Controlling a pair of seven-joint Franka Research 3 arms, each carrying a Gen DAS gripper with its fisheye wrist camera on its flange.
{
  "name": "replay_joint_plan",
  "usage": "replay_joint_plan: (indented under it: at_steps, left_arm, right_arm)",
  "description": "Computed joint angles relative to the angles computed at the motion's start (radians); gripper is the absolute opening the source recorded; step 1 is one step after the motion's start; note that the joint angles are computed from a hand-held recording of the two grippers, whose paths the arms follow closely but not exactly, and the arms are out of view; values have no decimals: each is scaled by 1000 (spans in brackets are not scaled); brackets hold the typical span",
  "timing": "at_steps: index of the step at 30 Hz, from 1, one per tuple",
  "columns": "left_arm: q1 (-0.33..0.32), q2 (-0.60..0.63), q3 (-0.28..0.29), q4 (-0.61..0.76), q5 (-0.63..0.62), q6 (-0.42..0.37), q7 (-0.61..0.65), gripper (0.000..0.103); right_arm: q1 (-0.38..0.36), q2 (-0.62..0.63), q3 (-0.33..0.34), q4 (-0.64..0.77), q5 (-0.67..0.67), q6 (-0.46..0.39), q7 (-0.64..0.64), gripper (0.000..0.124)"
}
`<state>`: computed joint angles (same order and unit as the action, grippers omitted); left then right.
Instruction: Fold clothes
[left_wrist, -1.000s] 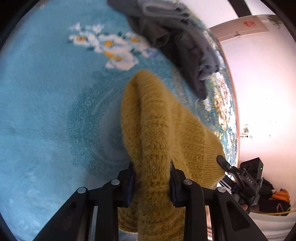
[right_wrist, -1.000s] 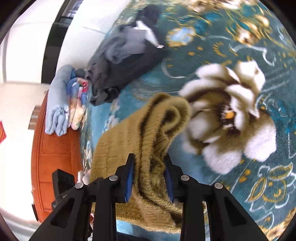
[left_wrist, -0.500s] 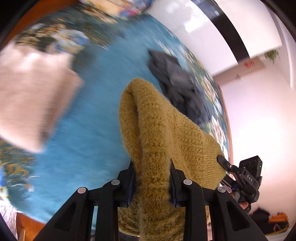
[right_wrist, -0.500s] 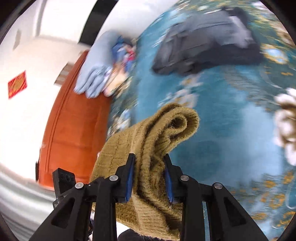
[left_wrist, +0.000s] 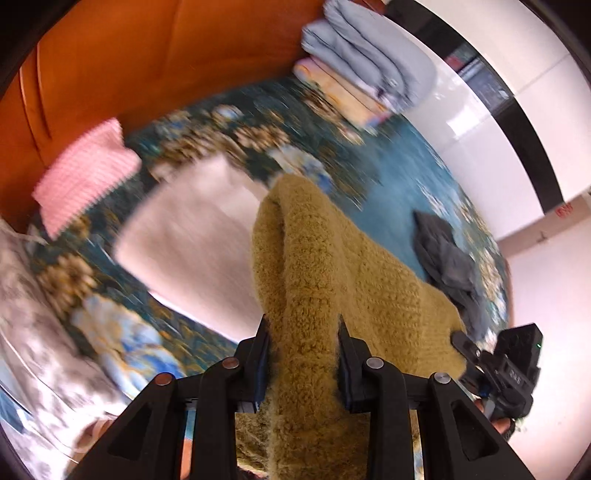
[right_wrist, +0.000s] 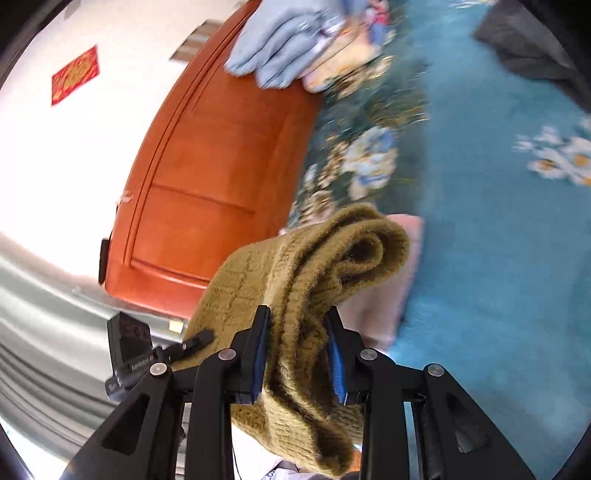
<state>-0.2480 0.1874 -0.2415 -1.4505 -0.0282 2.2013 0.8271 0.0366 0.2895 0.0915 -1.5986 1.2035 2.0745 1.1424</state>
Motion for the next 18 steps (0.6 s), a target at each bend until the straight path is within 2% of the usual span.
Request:
replay_joint_plan:
  at_steps: [10, 11, 13, 16, 18]
  left_arm:
    - [39, 226, 43, 289, 76, -129, 43, 32]
    - [42, 244, 46, 310, 80, -141, 46, 32]
    - [53, 274, 48, 330, 76, -140, 58, 31]
    - [63, 294, 54, 316, 75, -133, 53, 32]
    - [80, 280, 58, 267, 65, -102, 38, 32]
  right_arm:
    - [81, 268, 64, 371, -223, 71, 110, 29]
    - [81, 277, 73, 375, -233, 87, 111, 27]
    - [78, 286, 90, 368, -236, 125, 103, 15]
    - [84, 306, 100, 374, -263, 161, 89, 13]
    - [86, 309, 100, 371, -295, 170, 75, 13]
